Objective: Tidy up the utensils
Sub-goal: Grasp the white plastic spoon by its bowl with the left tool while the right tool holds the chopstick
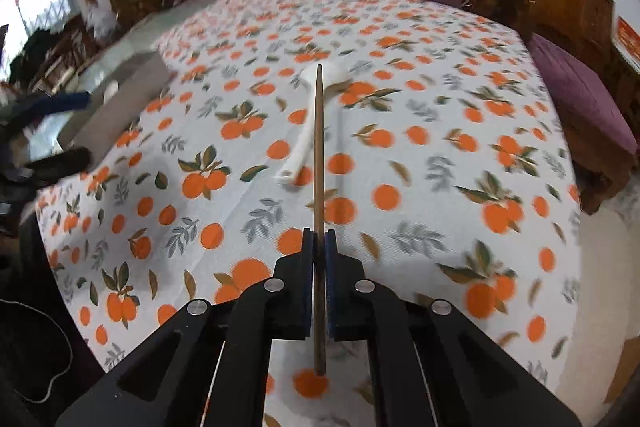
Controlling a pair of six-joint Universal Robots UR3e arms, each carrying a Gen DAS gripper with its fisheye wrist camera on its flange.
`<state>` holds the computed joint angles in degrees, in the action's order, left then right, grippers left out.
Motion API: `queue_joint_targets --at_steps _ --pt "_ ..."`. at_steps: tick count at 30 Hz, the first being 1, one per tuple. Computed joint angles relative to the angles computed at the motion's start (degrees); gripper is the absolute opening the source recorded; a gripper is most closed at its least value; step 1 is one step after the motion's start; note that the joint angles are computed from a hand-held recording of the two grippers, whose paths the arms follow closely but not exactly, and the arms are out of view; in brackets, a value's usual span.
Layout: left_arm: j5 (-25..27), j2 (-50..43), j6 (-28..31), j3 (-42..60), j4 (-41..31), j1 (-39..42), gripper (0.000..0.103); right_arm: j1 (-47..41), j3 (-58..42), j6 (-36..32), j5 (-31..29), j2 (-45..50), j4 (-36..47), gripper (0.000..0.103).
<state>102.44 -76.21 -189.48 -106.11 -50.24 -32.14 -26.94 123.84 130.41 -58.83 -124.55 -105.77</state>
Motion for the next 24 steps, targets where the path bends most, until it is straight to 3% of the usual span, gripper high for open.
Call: queue_joint_targets --at_steps 8,15,24 --pt "2.88 -18.19 -1.22 11.42 5.21 -2.79 0.095 -13.72 1.43 -9.21 2.21 -3.7 6.92 0.006" --pt "0.39 -31.7 -2.99 24.38 3.71 -1.47 0.095 -15.16 5.14 -8.66 1.39 -4.16 3.4 0.006" --pt "-0.92 -42.6 -3.66 37.71 -0.66 -1.3 0.054 -14.92 6.62 -8.36 1.09 -4.25 2.04 0.006"
